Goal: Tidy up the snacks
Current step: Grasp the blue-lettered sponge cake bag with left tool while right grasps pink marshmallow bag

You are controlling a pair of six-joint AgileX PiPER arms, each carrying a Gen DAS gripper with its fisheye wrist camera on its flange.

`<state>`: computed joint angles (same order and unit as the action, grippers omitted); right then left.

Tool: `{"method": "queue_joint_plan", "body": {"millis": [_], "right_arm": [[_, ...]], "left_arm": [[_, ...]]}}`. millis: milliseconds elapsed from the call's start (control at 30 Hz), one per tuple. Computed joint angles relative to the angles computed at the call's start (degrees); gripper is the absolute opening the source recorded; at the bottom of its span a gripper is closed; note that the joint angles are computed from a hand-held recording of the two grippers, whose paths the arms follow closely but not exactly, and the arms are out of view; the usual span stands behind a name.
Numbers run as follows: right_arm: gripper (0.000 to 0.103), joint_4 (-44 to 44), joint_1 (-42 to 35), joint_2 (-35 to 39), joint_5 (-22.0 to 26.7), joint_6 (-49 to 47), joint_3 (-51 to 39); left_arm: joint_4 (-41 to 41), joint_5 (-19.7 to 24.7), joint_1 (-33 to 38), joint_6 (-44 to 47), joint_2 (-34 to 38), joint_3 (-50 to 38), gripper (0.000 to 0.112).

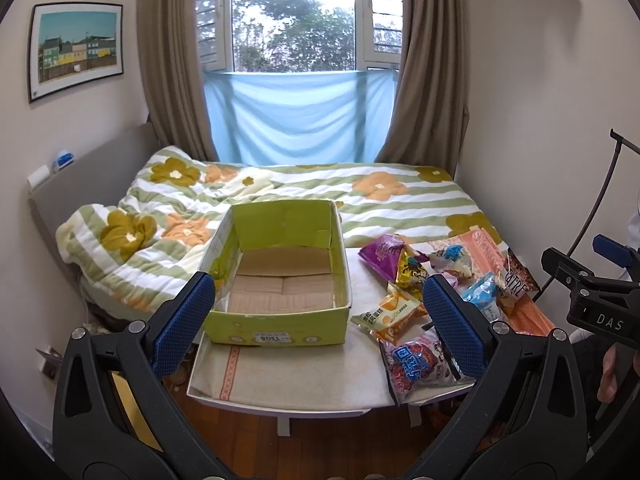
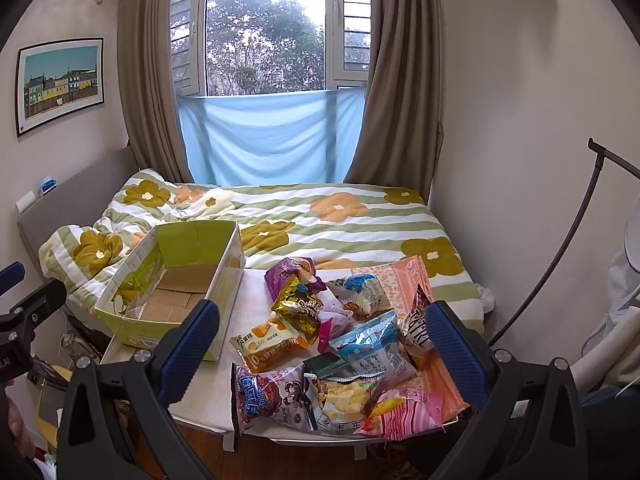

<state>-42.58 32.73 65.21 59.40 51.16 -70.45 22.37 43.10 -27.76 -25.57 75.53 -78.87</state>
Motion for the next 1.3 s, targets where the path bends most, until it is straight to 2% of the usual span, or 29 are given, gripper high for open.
{"method": "queue_joint_plan", "body": {"millis": [167, 333, 500, 633, 867, 1067, 1167, 1300], "right_arm": [[0.103, 1.74, -1.43, 0.36, 0.45, -1.37, -1.10], [0.103, 5.01, -5.18, 0.36, 0.30, -3.53, -0.41], [0.103, 6.71, -8.94, 0.32, -0.10, -2.69, 4.81], [0.103, 9.29, -12.83, -0.08, -2.53, -3.41, 10.62], [0.103, 17.09, -24.25, -0.54, -10.10, -12.78, 19.43], [0.103, 29.37, -38.20, 3.30, -17.76, -30.79, 23.19], [0.103, 36.07, -43.12, 6.56, -19.79, -39.17, 23.07], [0.103, 46.62, -48.40, 11.49, -19.70, -50.06, 22.01]], "left_arm": [[-6.41, 1.47, 2.21, 5.97, 2.32, -3.08, 0.103], [-17.45, 2.55, 5.79, 16.71, 8.02, -6.22, 0.103], [-27.61, 2.98, 7.33, 26.67, 15.38, -6.76, 0.103], [-32.10, 0.65, 5.92, 31.79, 20.46, -5.56, 0.103], [-31.35, 0.61, 1.42, 29.16, 29.59, -6.96, 0.103], [-30.29, 3.42, -1.44, 21.63, 37.19, -12.17, 0.103], [-28.80, 6.32, -2.88, 17.72, 41.34, -16.66, 0.103], [-26.52, 9.45, -4.33, 13.05, 46.57, -21.74, 0.103]]}}
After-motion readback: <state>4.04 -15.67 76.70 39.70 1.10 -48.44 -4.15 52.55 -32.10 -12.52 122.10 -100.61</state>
